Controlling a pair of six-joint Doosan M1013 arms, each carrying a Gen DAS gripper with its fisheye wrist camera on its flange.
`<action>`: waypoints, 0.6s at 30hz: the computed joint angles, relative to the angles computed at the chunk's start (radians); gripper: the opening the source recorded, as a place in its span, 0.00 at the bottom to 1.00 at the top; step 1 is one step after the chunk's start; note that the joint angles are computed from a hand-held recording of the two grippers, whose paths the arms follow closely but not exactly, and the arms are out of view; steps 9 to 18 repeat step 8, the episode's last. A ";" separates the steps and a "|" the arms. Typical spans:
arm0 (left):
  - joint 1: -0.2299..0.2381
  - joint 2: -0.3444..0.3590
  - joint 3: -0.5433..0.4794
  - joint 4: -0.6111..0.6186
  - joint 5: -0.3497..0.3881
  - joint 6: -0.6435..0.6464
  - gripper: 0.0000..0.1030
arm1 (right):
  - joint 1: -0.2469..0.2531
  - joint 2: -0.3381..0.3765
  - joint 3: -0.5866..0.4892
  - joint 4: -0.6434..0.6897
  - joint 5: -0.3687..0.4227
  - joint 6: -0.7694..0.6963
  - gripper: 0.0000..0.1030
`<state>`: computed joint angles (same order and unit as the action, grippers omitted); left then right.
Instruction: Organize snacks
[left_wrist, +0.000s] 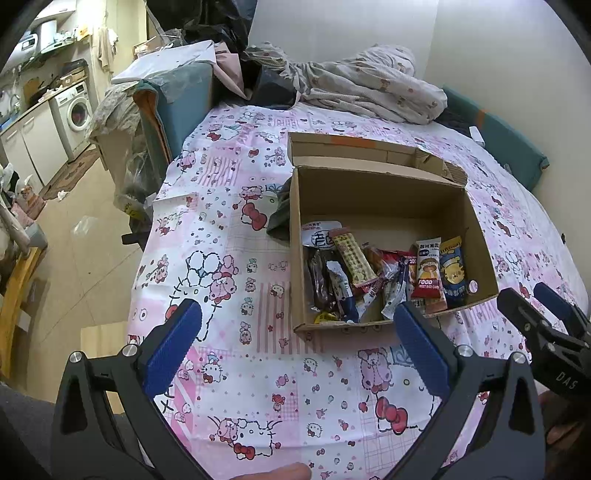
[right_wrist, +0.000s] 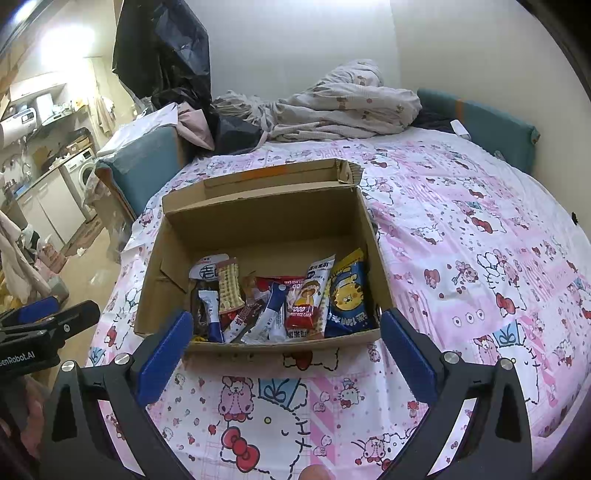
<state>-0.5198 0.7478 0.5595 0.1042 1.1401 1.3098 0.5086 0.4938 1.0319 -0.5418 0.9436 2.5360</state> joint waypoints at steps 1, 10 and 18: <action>0.000 0.001 -0.002 0.000 0.002 0.000 1.00 | 0.000 0.000 0.000 0.001 0.000 -0.001 1.00; 0.002 -0.002 0.000 -0.006 -0.003 0.003 1.00 | 0.001 -0.001 -0.001 0.004 -0.002 0.002 1.00; 0.002 -0.002 0.000 -0.006 -0.003 0.003 1.00 | 0.001 -0.001 -0.001 0.004 -0.002 0.002 1.00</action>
